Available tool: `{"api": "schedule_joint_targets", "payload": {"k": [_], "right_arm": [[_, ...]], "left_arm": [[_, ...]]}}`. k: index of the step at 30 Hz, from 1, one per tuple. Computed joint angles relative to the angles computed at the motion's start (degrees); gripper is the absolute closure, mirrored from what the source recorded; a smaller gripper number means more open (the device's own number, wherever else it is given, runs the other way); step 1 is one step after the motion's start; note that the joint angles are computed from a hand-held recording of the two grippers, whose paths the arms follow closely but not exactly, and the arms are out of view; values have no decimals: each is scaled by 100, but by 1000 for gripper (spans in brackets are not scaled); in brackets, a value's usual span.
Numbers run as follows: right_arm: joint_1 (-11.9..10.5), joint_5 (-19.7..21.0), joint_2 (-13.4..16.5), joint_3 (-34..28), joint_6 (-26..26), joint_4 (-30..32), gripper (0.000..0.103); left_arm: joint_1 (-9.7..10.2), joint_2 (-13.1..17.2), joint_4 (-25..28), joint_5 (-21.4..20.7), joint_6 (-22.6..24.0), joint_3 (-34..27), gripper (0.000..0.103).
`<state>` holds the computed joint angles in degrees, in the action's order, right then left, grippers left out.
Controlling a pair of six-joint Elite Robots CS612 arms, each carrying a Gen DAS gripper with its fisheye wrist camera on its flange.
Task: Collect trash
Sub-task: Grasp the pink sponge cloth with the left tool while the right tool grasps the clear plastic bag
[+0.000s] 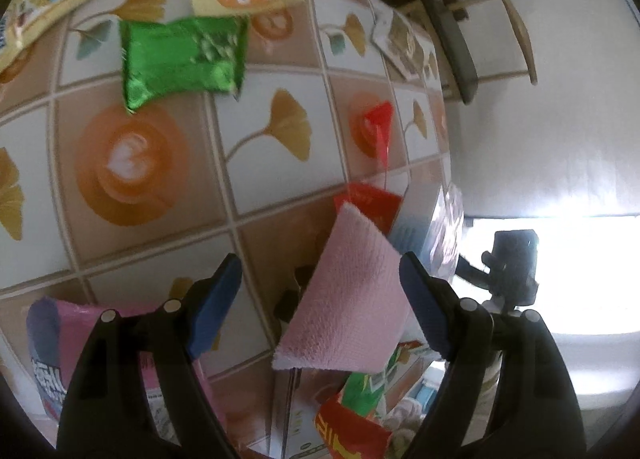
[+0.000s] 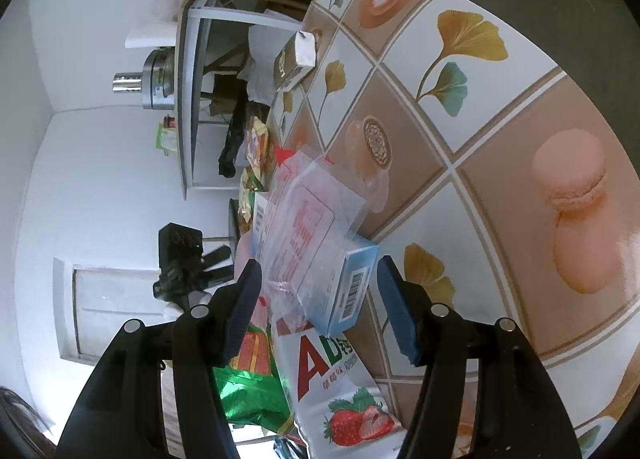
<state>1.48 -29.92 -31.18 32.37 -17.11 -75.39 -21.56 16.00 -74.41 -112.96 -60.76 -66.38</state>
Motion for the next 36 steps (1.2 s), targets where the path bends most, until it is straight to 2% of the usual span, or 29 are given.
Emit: {"api": "schedule_joint_targets", "payload": {"k": [5,8,10,17,21,30,36], "right_arm": [[22,44,61,-80,14,48,44],[24,84,70,-63,104,-1,44],[20,119,58,-11,162,-58,44],[12,239,36,138,436,-385,44],[19,207,6,218,558,-571,44],[30,94,-13,329,920,-951,59],[4,144,-33,468,1148,-1174,79]], "left_arm": [[-31,10,-46,-68,135,8,29],[-52,2,-90,-33,228,18,40],[-61,11,-138,-11,230,4,52],[-78,65,-402,151,236,-145,70],[-97,85,-542,290,288,-224,73],[-125,171,-885,508,258,-415,75],[-133,205,-979,650,225,-572,75]]}}
